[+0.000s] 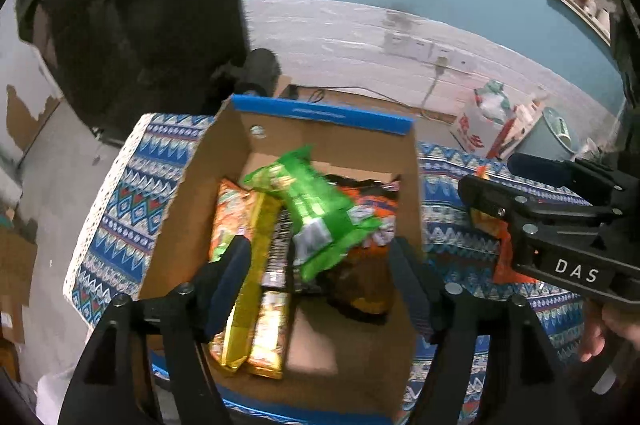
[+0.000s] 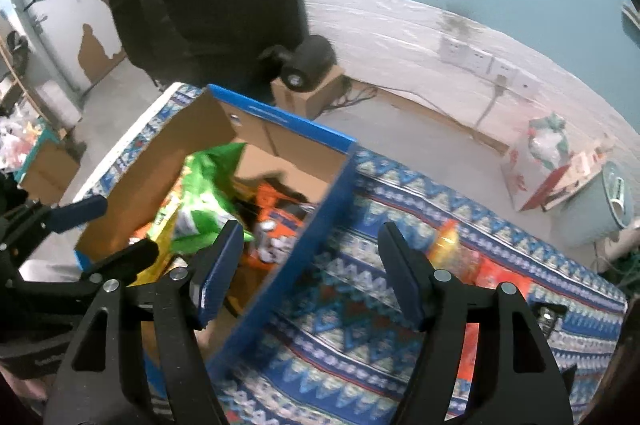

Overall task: Organize snacks
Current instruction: 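Move both grippers back over the remaining snacks on the table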

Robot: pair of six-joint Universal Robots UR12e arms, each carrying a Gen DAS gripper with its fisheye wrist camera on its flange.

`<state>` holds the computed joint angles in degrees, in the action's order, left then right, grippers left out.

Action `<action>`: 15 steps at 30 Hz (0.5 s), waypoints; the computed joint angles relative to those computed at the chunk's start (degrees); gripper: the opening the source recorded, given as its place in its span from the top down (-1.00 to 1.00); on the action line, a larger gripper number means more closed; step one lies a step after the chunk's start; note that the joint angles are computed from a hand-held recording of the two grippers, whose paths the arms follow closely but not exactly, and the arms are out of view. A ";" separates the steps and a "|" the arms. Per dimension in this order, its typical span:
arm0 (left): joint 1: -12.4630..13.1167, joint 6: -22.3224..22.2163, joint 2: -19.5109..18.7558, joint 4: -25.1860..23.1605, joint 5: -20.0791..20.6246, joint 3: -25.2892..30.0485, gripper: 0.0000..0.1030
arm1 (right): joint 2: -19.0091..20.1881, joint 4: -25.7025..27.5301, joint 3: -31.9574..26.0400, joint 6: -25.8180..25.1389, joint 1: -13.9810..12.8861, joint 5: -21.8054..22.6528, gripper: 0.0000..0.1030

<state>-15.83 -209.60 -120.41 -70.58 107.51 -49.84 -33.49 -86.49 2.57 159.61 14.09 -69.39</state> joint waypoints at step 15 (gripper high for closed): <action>-2.62 4.34 -8.90 -7.20 -3.12 14.45 -0.51 | -9.34 -10.04 18.92 3.51 -4.61 -3.68 -0.46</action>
